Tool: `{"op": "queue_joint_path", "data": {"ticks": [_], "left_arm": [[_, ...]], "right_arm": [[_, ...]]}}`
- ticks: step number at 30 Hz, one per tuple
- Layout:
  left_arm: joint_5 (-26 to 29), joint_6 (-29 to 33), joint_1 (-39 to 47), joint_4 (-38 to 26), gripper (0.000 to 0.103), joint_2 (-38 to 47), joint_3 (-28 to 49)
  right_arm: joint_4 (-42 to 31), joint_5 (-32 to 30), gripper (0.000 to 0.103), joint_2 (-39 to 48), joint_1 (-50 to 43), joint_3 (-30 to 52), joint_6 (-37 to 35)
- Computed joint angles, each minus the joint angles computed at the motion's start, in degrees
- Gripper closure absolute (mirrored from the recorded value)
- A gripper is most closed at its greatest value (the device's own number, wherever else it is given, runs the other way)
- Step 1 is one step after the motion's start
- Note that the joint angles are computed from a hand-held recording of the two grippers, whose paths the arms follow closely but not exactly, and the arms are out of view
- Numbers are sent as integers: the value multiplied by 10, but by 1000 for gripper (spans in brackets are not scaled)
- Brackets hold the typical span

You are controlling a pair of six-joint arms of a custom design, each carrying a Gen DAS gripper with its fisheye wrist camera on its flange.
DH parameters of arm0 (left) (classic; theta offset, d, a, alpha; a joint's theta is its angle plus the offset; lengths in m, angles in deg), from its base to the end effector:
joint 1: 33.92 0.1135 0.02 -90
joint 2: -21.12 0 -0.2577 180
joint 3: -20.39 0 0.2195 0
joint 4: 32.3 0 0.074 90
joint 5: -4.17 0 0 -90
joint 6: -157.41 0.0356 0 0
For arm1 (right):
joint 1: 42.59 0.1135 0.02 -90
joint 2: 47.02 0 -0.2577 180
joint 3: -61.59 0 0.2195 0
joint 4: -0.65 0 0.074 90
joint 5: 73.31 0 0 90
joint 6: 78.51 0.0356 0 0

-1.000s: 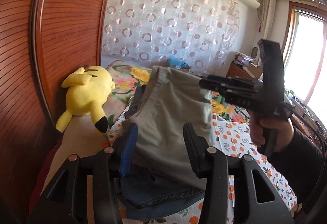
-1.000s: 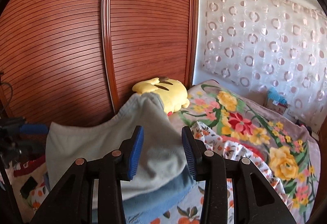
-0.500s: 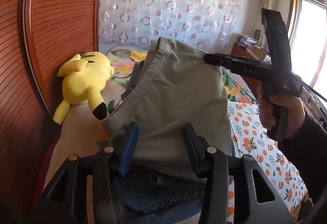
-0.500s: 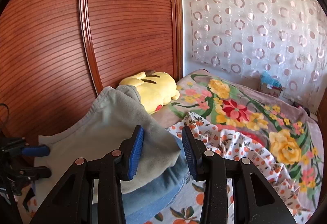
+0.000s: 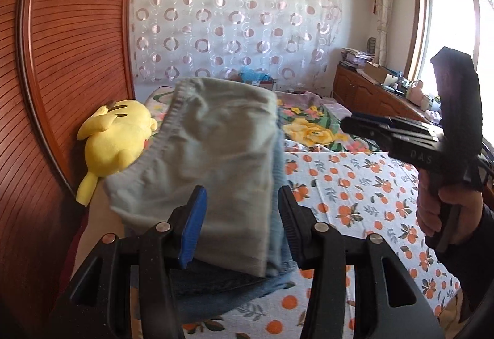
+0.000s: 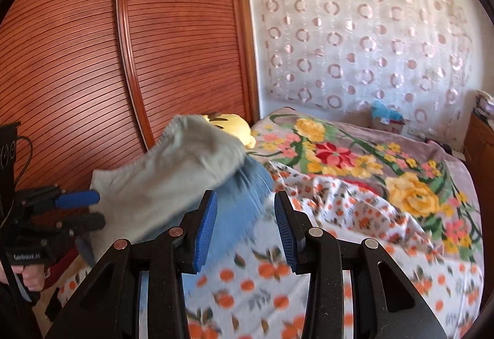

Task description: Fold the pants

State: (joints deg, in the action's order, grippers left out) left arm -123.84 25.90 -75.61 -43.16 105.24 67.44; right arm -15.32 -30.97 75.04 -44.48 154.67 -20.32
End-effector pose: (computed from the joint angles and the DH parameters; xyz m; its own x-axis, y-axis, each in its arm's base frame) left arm 0.1916 -0.1413 0.1618 -0.5582 -0.2021 -0.8047 -0.2057 0.9733 -0.1018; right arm 0.4188 0.0125 0.1563 -0.3362 -0.3441 -0.8767 -0.7976 0.5990 0.0707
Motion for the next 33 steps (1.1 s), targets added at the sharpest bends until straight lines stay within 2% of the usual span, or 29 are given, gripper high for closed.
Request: {"op": "queue_joint_path", "data": {"ticks": [5, 8, 10, 12, 15, 20, 22, 26, 33], "left_arm": [[4, 3, -35, 13, 48, 66, 44], [14, 10, -51, 29, 47, 104, 70], [14, 11, -61, 39, 22, 124, 84], [15, 14, -69, 57, 22, 145, 96], [23, 14, -75, 49, 22, 177, 127], [18, 14, -99, 47, 22, 215, 167], [5, 16, -115, 49, 22, 226, 176], [-32, -2, -151, 4, 22, 252, 221], [-81, -41, -206, -40, 22, 246, 248]], "right_arm": [[53, 2, 63, -55, -52, -113, -18], [52, 3, 63, -72, -81, -149, -34], [56, 11, 63, -83, -95, -169, -35], [57, 9, 63, -95, -115, -191, -41], [58, 13, 61, -113, -141, -215, -43], [67, 27, 46, -146, -167, -260, -42], [74, 34, 42, -159, -172, -277, -36], [81, 44, 37, -191, -186, -315, -29], [57, 24, 36, -284, -224, -381, -37]]}}
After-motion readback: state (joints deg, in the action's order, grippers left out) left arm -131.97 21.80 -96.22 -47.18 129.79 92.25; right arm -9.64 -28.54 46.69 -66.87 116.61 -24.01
